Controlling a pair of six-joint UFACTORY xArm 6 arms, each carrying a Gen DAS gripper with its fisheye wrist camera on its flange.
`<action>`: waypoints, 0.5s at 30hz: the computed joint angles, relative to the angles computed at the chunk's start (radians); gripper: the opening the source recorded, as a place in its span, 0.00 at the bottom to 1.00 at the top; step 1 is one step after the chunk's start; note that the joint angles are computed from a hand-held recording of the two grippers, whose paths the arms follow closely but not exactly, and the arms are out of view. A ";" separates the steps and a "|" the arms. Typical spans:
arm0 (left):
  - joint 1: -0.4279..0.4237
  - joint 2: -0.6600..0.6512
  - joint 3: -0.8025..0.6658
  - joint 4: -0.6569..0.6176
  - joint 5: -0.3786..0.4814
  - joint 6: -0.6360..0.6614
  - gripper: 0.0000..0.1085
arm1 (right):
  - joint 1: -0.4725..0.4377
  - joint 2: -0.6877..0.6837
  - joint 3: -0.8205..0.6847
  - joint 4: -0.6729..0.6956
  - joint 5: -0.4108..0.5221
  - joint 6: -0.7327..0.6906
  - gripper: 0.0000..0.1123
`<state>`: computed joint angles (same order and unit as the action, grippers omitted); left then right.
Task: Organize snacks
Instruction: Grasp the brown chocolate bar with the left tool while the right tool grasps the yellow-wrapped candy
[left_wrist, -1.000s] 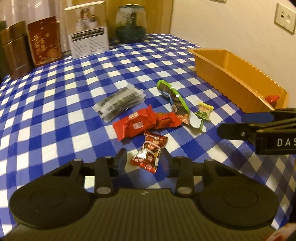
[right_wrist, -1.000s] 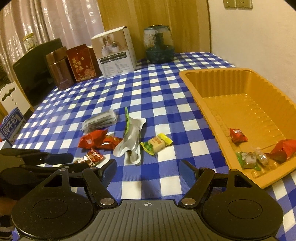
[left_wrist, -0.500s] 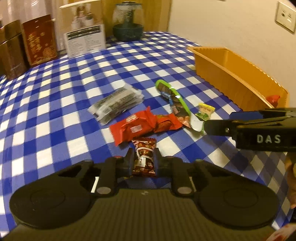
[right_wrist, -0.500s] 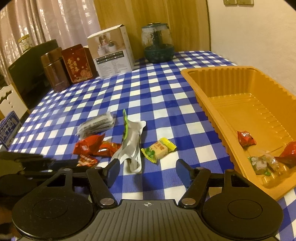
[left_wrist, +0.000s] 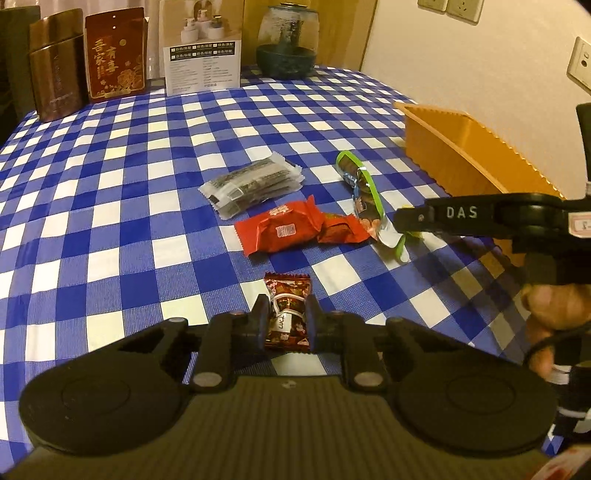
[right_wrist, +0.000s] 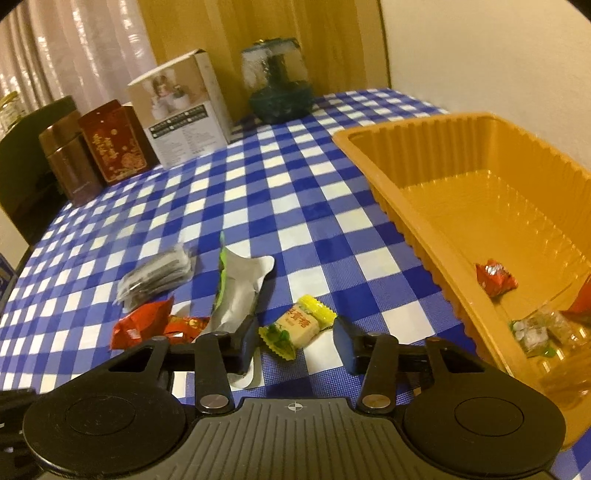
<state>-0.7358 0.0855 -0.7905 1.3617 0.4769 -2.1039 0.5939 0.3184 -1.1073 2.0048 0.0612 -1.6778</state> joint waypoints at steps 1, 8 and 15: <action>-0.001 -0.001 0.001 0.001 0.000 -0.004 0.16 | 0.001 0.004 -0.007 0.007 -0.001 -0.005 0.41; -0.006 0.001 -0.001 -0.001 0.008 -0.013 0.16 | 0.011 0.038 -0.053 0.058 -0.011 -0.097 0.39; -0.011 -0.001 0.002 -0.003 0.009 -0.018 0.16 | 0.004 0.001 0.007 0.043 0.023 -0.188 0.26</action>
